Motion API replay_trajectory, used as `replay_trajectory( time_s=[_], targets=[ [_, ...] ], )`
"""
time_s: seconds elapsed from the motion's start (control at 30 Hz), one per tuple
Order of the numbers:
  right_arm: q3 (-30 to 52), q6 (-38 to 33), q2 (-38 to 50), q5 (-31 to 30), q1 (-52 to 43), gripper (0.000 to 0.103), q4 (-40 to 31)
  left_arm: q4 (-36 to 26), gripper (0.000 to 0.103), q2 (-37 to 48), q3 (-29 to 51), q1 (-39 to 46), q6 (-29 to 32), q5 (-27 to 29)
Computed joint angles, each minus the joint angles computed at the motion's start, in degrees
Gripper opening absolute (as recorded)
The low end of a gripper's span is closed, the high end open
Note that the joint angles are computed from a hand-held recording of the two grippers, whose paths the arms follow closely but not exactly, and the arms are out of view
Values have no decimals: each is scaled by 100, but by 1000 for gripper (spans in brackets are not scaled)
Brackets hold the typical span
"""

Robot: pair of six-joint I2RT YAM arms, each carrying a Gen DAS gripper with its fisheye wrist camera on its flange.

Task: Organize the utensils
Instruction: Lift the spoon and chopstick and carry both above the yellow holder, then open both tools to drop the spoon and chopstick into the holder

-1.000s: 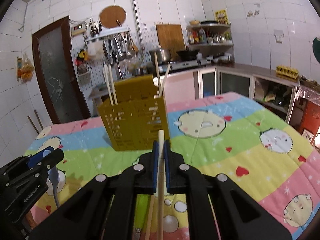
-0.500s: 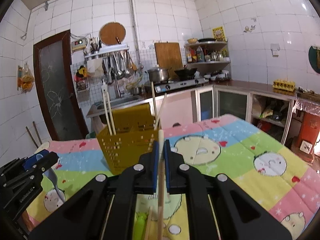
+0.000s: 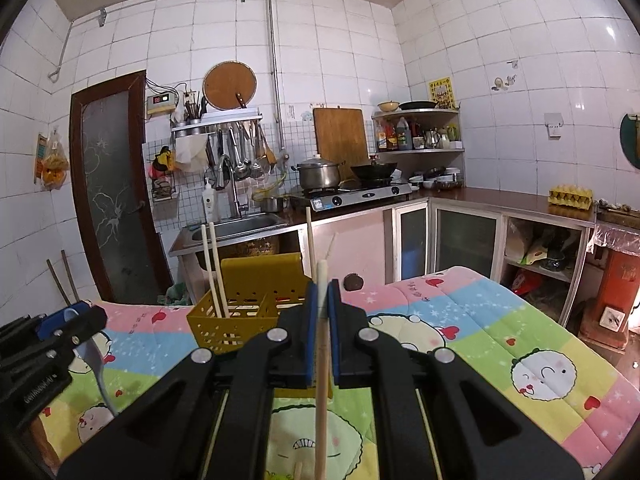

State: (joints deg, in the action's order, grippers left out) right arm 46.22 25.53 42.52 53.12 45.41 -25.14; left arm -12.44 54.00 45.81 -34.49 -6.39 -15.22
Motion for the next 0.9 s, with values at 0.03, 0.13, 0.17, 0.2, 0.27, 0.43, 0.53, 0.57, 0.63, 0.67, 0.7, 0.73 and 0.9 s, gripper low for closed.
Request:
replay_trajectory(
  time_s=[0.03, 0.13, 0.17, 0.2, 0.27, 0.43, 0.53, 0.57, 0.63, 0.67, 0.7, 0.73, 0.9],
  targets=[
    [-4, -44, 16, -96, -98, 6, 51, 10, 26, 36, 39, 33, -17, 39],
    [38, -164, 75, -336, -343, 6, 147, 28, 26, 168, 165, 52, 0, 55],
    [72, -220, 99, -418, -431, 6, 187, 38, 26, 225, 221, 53, 26, 46],
    [93, -261, 125, -470, -488, 6, 225, 56, 26, 276, 279, 52, 50, 30],
    [159, -348, 148, -593, -627, 6, 290, 52, 26, 371, 413, 67, 75, 44],
    [434, -602, 337, -949, -987, 6, 419, 9, 26, 600, 850, 172, 75, 160],
    [637, -756, 481, -1272, -1290, 6, 544, -30, 26, 781, 1192, 225, 29, 254],
    [728, -807, 550, -1374, -1397, 6, 602, -47, 26, 837, 1291, 237, 3, 293],
    [892, -859, 678, -1582, -1581, 6, 679, -71, 26, 1009, 1575, 248, -38, 363],
    [1016, -917, 783, -1718, -1714, 6, 759, -63, 26, 1106, 1721, 236, -27, 361],
    [1138, -993, 915, -1817, -1828, 6, 871, -51, 26, 1236, 1894, 222, -4, 344],
    [1216, -1047, 993, -1864, -1882, 6, 942, -54, 26, 1353, 2056, 214, -1, 336],
    [1826, -1287, 1619, -2245, -2277, 6, 1396, -81, 26, 1962, 2892, 300, -70, 441]
  ],
)
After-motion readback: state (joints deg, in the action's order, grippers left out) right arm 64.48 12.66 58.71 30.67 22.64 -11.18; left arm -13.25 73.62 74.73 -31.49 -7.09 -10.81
